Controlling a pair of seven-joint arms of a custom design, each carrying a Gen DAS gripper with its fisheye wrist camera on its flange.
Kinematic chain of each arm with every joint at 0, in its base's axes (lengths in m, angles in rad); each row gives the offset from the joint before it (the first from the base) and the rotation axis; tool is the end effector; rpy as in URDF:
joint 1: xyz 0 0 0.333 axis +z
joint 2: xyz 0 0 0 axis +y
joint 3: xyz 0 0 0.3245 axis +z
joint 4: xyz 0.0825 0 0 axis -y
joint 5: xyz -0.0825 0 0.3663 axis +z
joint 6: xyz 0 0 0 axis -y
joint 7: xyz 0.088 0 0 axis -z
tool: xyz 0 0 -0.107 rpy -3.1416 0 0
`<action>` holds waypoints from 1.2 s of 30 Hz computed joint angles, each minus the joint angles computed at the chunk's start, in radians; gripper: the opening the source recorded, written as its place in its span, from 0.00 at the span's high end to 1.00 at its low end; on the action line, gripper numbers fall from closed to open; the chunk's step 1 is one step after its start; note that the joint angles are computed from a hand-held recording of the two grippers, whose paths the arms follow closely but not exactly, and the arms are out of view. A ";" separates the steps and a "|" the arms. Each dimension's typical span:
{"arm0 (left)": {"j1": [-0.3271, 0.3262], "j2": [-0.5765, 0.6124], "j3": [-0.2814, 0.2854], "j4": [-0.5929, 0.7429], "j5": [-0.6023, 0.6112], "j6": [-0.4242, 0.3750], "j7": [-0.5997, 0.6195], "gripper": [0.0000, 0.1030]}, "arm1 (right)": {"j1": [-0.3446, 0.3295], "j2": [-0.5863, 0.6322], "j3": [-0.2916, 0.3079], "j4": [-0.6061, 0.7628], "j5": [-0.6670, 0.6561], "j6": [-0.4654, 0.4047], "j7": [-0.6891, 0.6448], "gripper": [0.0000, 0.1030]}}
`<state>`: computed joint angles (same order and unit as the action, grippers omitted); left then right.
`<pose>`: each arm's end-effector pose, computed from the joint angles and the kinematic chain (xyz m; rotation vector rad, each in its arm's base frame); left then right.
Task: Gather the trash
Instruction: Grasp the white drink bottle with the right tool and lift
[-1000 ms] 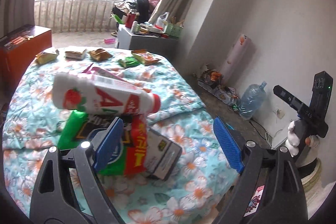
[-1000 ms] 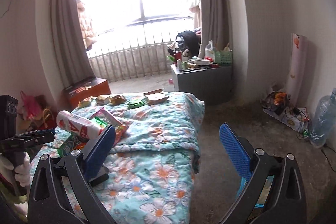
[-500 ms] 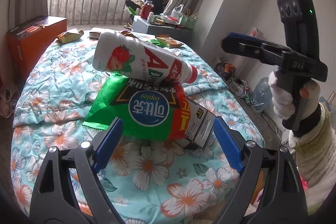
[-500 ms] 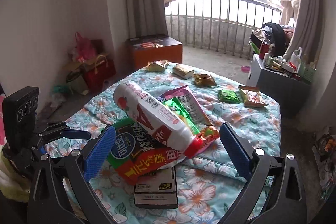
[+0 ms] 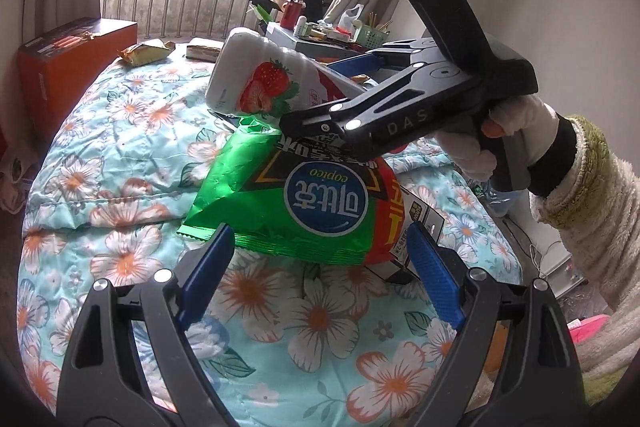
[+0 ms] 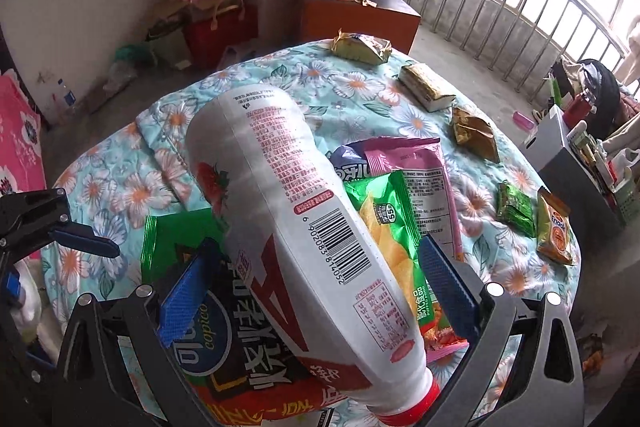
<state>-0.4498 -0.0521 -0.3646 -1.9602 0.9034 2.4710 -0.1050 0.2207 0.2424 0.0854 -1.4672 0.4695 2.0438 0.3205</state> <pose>0.3871 -0.4191 0.5715 -1.9923 1.4940 -1.0574 0.6154 0.2134 0.5939 -2.5763 0.2147 -0.2224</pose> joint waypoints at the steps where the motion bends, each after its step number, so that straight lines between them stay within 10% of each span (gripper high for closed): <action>1: 0.001 0.001 0.002 0.001 -0.008 -0.003 0.005 0.19 | 0.001 -0.005 0.000 -0.011 -0.003 0.005 -0.001 0.14; 12: -0.036 0.076 0.012 0.128 -0.144 -0.263 0.117 0.19 | -0.031 0.104 -0.028 0.168 -0.003 -0.114 0.304 0.30; 27: -0.064 0.087 0.016 0.167 -0.137 -0.338 0.112 0.19 | -0.224 0.366 -0.028 0.556 0.035 -0.422 0.800 0.33; 36: -0.066 0.184 0.034 0.283 -0.105 -0.238 0.241 0.19 | -0.262 0.285 -0.042 0.366 0.083 -0.310 0.846 0.33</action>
